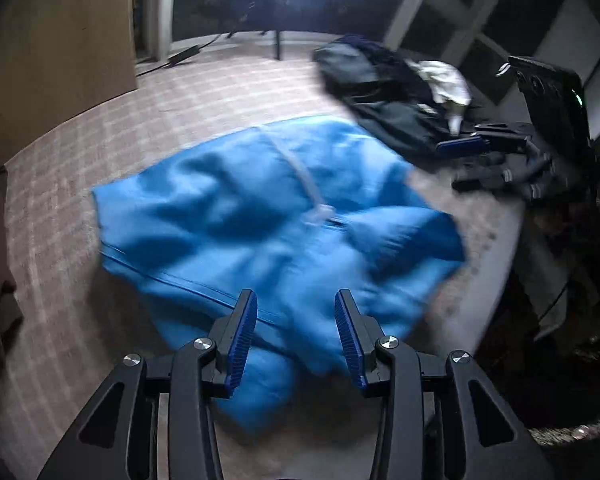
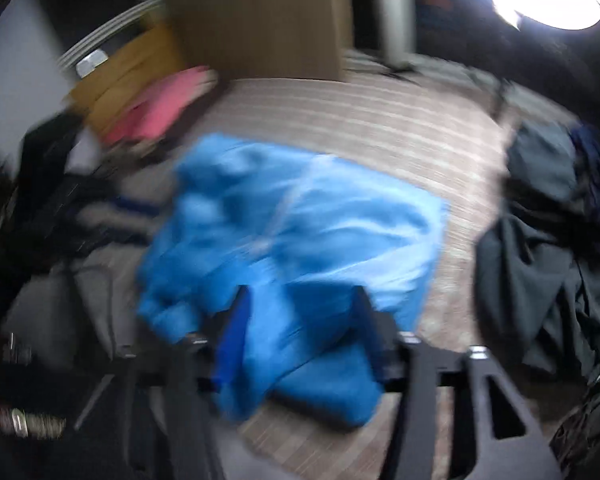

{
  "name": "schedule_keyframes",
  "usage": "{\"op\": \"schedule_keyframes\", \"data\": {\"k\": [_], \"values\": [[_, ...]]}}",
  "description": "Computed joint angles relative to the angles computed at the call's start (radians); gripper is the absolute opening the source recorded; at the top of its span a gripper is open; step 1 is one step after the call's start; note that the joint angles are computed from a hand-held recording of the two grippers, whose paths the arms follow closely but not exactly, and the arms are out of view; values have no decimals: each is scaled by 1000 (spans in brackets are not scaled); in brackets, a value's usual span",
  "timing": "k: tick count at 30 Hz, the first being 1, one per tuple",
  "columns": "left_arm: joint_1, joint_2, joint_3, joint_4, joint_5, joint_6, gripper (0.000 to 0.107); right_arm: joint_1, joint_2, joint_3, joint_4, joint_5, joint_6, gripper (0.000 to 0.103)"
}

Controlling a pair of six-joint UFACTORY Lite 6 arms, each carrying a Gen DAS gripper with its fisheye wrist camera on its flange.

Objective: Fold clothes

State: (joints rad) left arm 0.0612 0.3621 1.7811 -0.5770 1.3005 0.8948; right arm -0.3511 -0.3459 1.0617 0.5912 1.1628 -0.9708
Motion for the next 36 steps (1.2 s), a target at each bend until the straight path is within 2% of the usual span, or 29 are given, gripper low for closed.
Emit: {"op": "schedule_keyframes", "data": {"k": [3, 5, 10, 11, 12, 13, 14, 17, 20, 22, 24, 26, 29, 32, 33, 34, 35, 36], "values": [[-41, -102, -123, -34, 3, 23, 39, 156, -127, -98, -101, -96, 35, 59], [-101, -171, -213, 12, -86, 40, 39, 269, -121, -136, -212, -195, 132, 59], [-202, -225, -339, 205, -290, 84, 39, 317, 5, -121, -247, -272, 186, 56], [-210, -212, -339, 241, -315, 75, 39, 289, 48, -100, -208, -249, 178, 43], [-213, -191, -328, 269, -328, 63, 39, 256, 98, -74, -164, -216, 170, 20], [-208, -166, -304, 278, -328, 56, 39, 226, 149, -45, -124, -182, 168, 9], [-193, -135, -263, 263, -312, 48, 39, 187, 190, -24, -81, -146, 164, 5], [-128, -53, -130, 195, -247, 5, 39, 50, 287, 7, 37, -51, 164, 5], [-89, -53, -76, 148, -195, -6, 39, -75, 357, 26, 153, 64, 156, 5], [-91, -113, -113, 89, -152, 51, 39, -76, 332, 24, 125, 42, 158, 5], [-137, -191, -187, 64, -142, 101, 45, -53, 318, 35, 83, 29, 164, 5], [-208, -260, -260, 78, -168, 113, 48, -40, 332, 65, 72, 53, 159, 5], [-341, -318, -346, 154, -270, 51, 48, -17, 371, 121, 51, 77, 149, 5], [-442, -277, -360, 236, -361, -31, 48, -13, 423, 157, 42, 98, 122, 5], [-468, -251, -355, 266, -384, -71, 47, -12, 441, 169, 40, 105, 113, 5], [-483, -225, -349, 286, -396, -103, 30, -5, 467, 183, 31, 111, 115, 5], [-493, -198, -341, 298, -405, -132, 5, -1, 486, 191, 30, 116, 110, 6], [-493, -185, -339, 298, -409, -154, 1, -12, 507, 198, 41, 135, 92, 6]]}}
